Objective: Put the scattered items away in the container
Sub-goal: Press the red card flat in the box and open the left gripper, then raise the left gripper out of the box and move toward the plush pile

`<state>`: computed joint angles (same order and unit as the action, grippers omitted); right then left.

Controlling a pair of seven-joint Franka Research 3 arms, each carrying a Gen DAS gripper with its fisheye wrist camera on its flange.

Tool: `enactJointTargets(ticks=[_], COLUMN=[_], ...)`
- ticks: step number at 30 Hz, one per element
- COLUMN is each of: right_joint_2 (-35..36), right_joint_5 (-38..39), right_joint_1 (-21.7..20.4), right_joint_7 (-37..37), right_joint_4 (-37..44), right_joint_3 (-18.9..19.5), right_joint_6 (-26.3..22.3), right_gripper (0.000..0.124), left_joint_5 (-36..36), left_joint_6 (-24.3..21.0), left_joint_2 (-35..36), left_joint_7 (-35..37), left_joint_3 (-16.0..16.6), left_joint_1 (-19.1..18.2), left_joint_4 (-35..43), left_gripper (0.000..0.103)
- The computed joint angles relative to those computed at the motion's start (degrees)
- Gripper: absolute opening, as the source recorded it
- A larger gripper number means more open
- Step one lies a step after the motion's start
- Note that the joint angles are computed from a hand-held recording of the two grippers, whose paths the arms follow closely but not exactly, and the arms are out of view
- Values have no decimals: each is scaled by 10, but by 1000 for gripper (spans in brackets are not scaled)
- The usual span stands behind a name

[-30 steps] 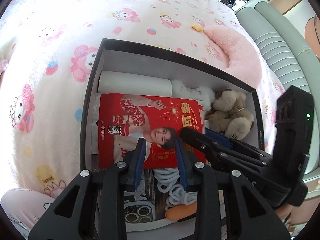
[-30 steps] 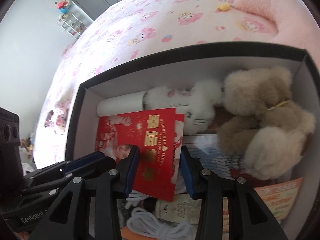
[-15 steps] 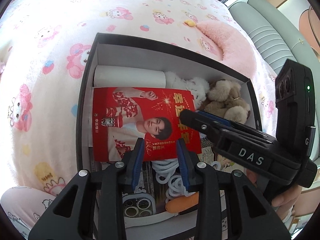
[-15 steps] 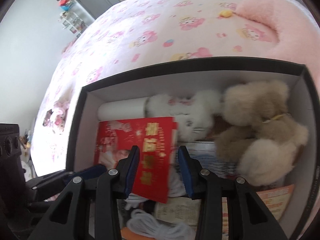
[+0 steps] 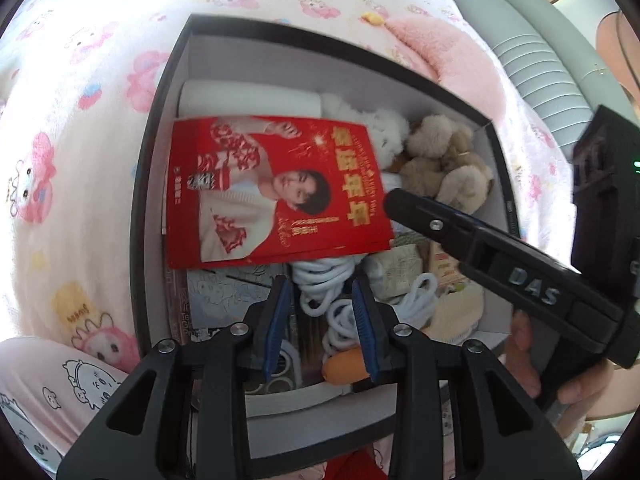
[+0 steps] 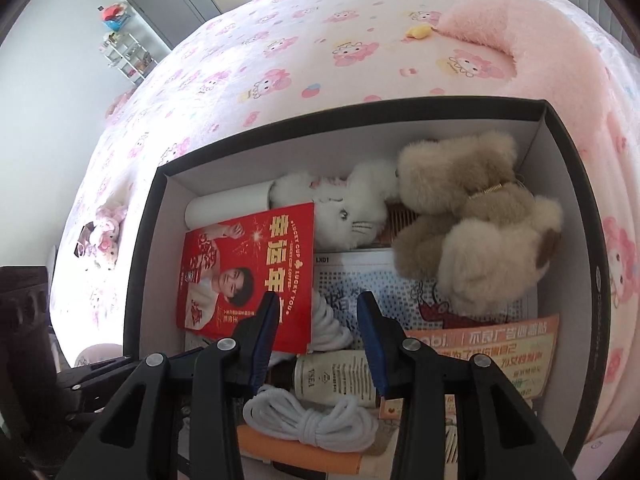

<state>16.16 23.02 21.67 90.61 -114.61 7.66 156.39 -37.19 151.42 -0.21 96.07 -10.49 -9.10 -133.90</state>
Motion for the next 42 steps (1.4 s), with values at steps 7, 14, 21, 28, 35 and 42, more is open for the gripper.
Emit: enactJointTargets(ticks=[7, 14, 21, 28, 35, 42], right_joint_2=[-2, -27, -72, -186, -315, -441], right_joint_5=[1, -16, -186, -385, -456, -447], right_joint_1=[-1, 9, 52, 50, -1, -26], right_joint_7=[0, 28, 170, 346, 442, 473], right_joint_4=[-7, -39, -70, -143, -205, -261], right_joint_3=[-1, -8, -45, -21, 57, 129], right_joint_6=[-5, 2, 8, 10, -19, -45], right_gripper=[37, 37, 38, 44, 45, 45], left_joint_5=[11, 6, -21, 32, 83, 155], left_joint_6=[28, 20, 64, 111, 129, 71], left_joint_2=[17, 11, -42, -143, -275, -449], left_joint_7=[-13, 3, 31, -4, -59, -143], left_joint_3=[-4, -10, -3, 13, 28, 16], left_joint_1=[4, 7, -14, -56, -106, -115], left_joint_4=[15, 15, -27, -84, -165, -236], left_gripper=[26, 26, 39, 43, 44, 43])
